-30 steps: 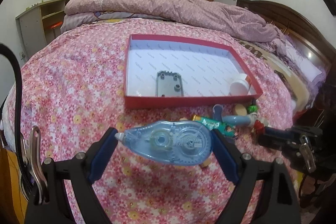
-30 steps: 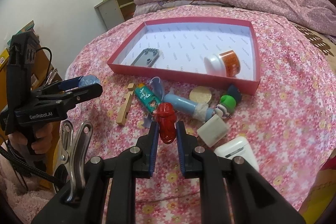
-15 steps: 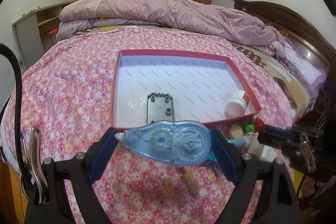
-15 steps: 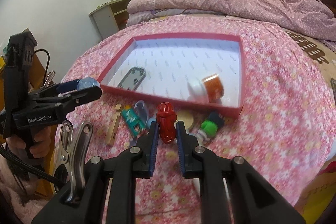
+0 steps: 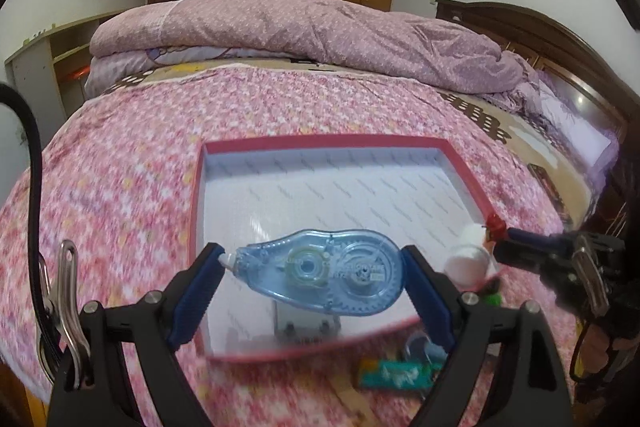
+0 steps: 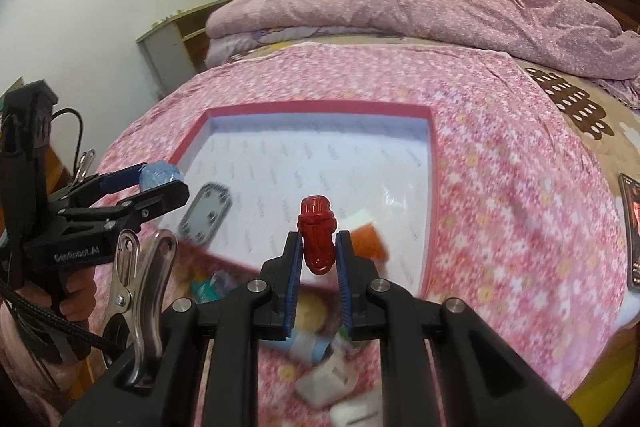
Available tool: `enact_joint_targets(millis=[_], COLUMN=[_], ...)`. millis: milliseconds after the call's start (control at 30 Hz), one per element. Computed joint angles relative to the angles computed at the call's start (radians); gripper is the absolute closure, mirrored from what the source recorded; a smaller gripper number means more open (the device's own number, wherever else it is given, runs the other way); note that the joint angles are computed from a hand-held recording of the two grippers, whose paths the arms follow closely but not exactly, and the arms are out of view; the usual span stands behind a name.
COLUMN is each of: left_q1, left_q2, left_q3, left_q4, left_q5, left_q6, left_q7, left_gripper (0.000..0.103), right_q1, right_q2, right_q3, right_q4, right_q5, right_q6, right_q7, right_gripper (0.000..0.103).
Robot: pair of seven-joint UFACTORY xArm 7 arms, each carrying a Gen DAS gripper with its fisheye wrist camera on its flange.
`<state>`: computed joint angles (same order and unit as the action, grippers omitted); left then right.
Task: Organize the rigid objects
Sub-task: 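Carry the blue dispenser and red figure over the box with both tools, then release the blue dispenser and red figure inside the box with both tools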
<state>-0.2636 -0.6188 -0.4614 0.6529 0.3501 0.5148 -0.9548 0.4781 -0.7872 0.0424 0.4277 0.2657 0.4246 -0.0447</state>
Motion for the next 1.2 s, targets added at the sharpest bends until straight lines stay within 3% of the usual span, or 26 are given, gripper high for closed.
enact_joint_targets(millis=[200,467,800,1200], left_q1=[0.032,0.061,0.028,-0.023], left_q2=[0.097,0.177,0.290,0.334], left_q3=[0.024,0.030,0.052,0.087], left_q4=[0.038,0.085,0.161,0.199], left_q5=[0.030,0.079,0.158,0.223], left_q6=[-0.042,-0.020,0.049,0.112], left_q7=[0.032,-0.013,-0.114,-0.185], left_gripper=[0.012,0.012,0.012,0.012], right_q1=[-0.033,-0.017,-0.012,-0.036], right_q2=[0.152,0.267,0.344,0.424], right_q3=[0.012,-0.017,-0.033,-0.009], right_q4=[0.095,0.160,0.212,0.239], right_q5=[-0.008,0.025,0.081,0.087], right_q6=[-0.046,-0.076,-0.101,-0.136], right_q7=[0.025,-0.025,-0.121,-0.156], right_gripper=[0.085,0.085,0.085,0.085])
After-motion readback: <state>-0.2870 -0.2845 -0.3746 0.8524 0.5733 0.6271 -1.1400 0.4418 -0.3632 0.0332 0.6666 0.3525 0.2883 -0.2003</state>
